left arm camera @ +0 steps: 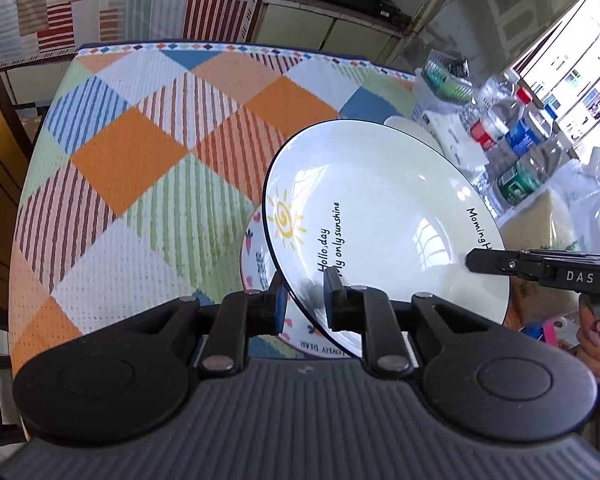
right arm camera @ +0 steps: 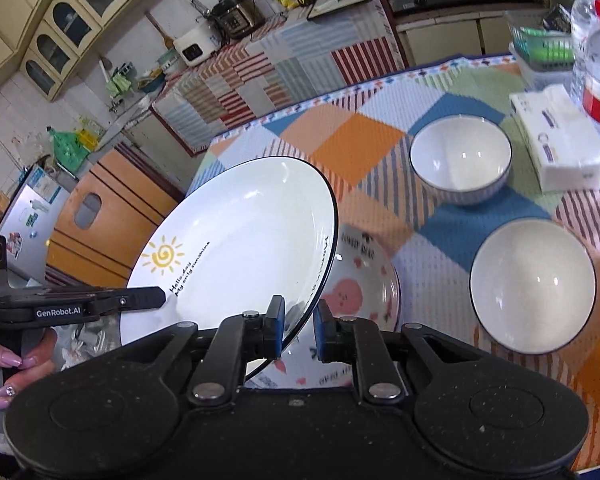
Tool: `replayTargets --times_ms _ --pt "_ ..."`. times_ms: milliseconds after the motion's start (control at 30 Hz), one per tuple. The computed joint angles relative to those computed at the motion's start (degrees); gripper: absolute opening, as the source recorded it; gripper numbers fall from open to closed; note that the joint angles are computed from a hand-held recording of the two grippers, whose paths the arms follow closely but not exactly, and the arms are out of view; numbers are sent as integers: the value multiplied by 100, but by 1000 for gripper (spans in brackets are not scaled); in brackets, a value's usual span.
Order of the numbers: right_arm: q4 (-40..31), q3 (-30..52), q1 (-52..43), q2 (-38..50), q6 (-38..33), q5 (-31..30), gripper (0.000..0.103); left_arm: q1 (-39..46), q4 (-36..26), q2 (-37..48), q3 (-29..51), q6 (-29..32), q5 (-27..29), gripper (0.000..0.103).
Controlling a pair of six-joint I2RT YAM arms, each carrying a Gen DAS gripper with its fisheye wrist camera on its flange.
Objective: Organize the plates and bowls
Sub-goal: 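Carry the sun plate with the left tool and lower it onto the bunny plate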
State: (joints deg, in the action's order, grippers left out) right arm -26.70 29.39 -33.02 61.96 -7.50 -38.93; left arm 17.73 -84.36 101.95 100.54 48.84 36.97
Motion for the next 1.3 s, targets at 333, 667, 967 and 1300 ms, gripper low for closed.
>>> replayTargets --times_ms 333,667,967,1300 --pt "307 -284 -237 701 -591 3 20 -138 889 -337 -1134 -184 -224 16" --pt "1149 -454 69 1544 -463 185 21 -226 1573 -159 -1624 -350 -414 17" --pt "1348 -216 383 2044 -383 570 21 -350 2018 -18 -1925 -659 -531 18" --pt "1668 -460 815 1680 0 1155 24 -450 2144 -11 -1983 -814 -610 20"
